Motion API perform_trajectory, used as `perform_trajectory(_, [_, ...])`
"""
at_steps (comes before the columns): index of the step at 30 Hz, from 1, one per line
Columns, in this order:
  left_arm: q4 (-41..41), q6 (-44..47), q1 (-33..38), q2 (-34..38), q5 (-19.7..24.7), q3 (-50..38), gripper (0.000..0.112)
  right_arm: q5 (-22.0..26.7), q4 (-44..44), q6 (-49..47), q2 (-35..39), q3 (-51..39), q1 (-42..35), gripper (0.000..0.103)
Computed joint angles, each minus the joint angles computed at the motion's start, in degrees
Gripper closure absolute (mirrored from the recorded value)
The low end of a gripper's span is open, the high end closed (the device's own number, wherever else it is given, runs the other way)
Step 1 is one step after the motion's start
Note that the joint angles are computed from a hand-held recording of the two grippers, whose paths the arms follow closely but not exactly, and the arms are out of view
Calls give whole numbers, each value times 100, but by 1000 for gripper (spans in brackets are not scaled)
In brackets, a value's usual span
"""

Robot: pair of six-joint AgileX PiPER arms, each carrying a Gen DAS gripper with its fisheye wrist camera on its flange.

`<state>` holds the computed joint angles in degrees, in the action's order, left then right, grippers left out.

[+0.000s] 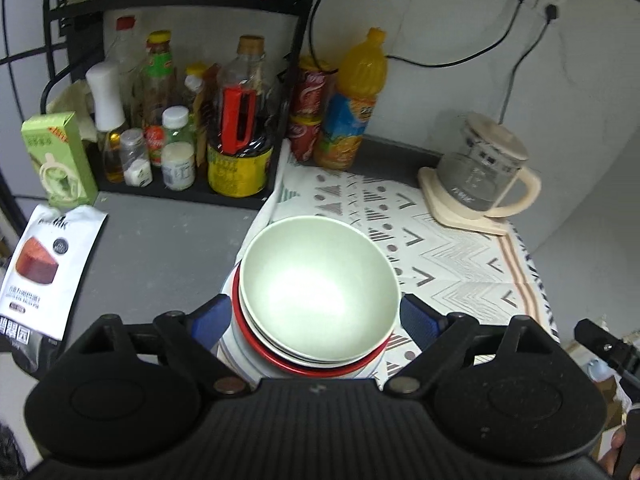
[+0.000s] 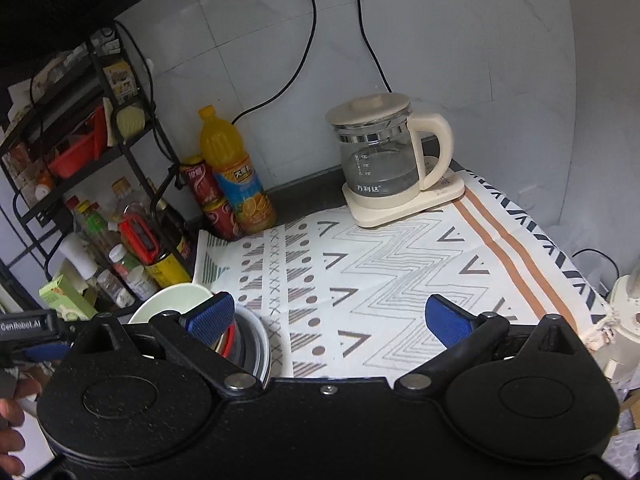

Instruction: Organize plates and bowls

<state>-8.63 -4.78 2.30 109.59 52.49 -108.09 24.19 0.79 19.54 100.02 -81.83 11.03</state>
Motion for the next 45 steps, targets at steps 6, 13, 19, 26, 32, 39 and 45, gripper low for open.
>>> perform_trajectory(6, [-780,1202,401,-444,-168,555,22,142,-2274,2415,-385,448,569,1])
perform_trajectory(13, [-1528,2606,985,-952,-114,1232,22,791,-4141,4755,-665,806,1522,1])
perform_trajectory(19, [-2089,3605,1367,-1271,-65,1666,22,1536,-4871,5766,-790,812,2240,1])
perform_trajectory(26, [-2638,4545,1756,-1574,98,2055,22,2479,-5119,6323,-861,731,2904,1])
perform_trajectory(32, [-3003,5253,2162,-1756,338,2349,22,3065,-5227,6573,-882,709,3424,1])
perform_trajectory(39, [-3257,5856,2605,-1938,487,2798,22,3399,-5167,6752,-821,674,3869,1])
perform_trajectory(45, [-3406,6313,2875,-2132,436,3231,22,3515,-5122,6836,-810,695,4168,1])
